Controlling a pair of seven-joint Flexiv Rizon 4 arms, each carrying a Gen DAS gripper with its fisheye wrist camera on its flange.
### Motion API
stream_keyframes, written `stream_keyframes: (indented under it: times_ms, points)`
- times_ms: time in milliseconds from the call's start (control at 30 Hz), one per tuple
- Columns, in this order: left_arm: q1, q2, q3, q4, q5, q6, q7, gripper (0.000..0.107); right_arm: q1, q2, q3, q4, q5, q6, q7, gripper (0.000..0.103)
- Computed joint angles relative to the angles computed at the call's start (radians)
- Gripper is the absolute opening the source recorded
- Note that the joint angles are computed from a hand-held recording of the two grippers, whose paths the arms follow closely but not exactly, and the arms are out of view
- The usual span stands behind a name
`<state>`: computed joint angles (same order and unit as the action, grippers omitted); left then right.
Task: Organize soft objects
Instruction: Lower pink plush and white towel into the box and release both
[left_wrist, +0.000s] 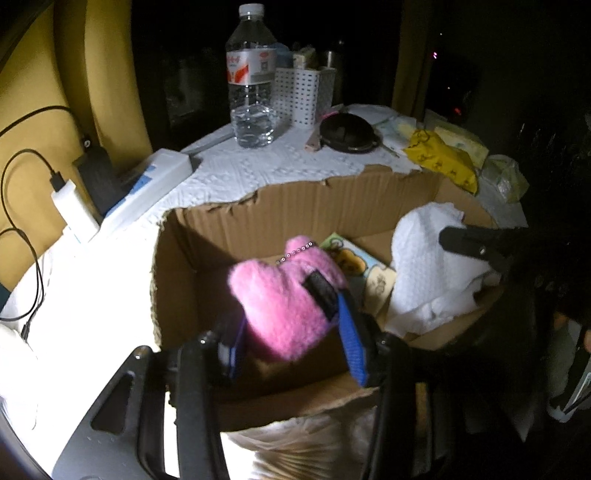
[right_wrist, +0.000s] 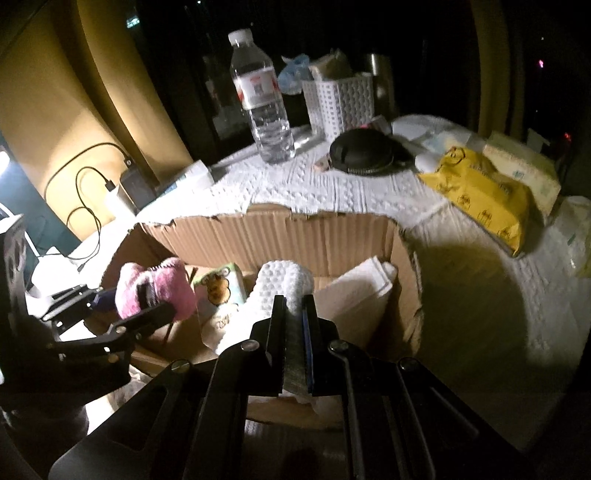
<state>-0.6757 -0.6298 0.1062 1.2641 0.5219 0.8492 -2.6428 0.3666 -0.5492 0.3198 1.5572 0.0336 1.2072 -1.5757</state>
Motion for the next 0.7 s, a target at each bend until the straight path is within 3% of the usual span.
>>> stream_keyframes:
  times_ms: [200,267,333,400,700]
  points:
    - [0.003,0.002,-0.005,0.001,-0.011,-0.014,-0.001,0.052,0.0,0.004,-0.001,0.008,0.006,-0.012,0.003,0.01]
    - [-0.001,0.004,-0.002,-0.003,-0.009,-0.026,-0.006,0.053,0.004,0.01,-0.011,0.012,-0.001,-0.011,0.012,0.016]
    - [-0.004,0.007,-0.002,-0.006,-0.004,-0.034,-0.009,0.057,0.001,0.017,-0.009,0.017,0.002,-0.011,0.016,0.03]
    - [-0.009,0.013,-0.001,-0.008,0.005,-0.037,-0.016,0.068,0.0,0.025,-0.009,0.023,0.003,-0.009,0.018,0.033]
    - [-0.033,0.04,-0.006,-0.023,0.051,-0.065,-0.037,0.069,0.002,0.076,-0.018,0.08,-0.013,0.03,0.033,0.038]
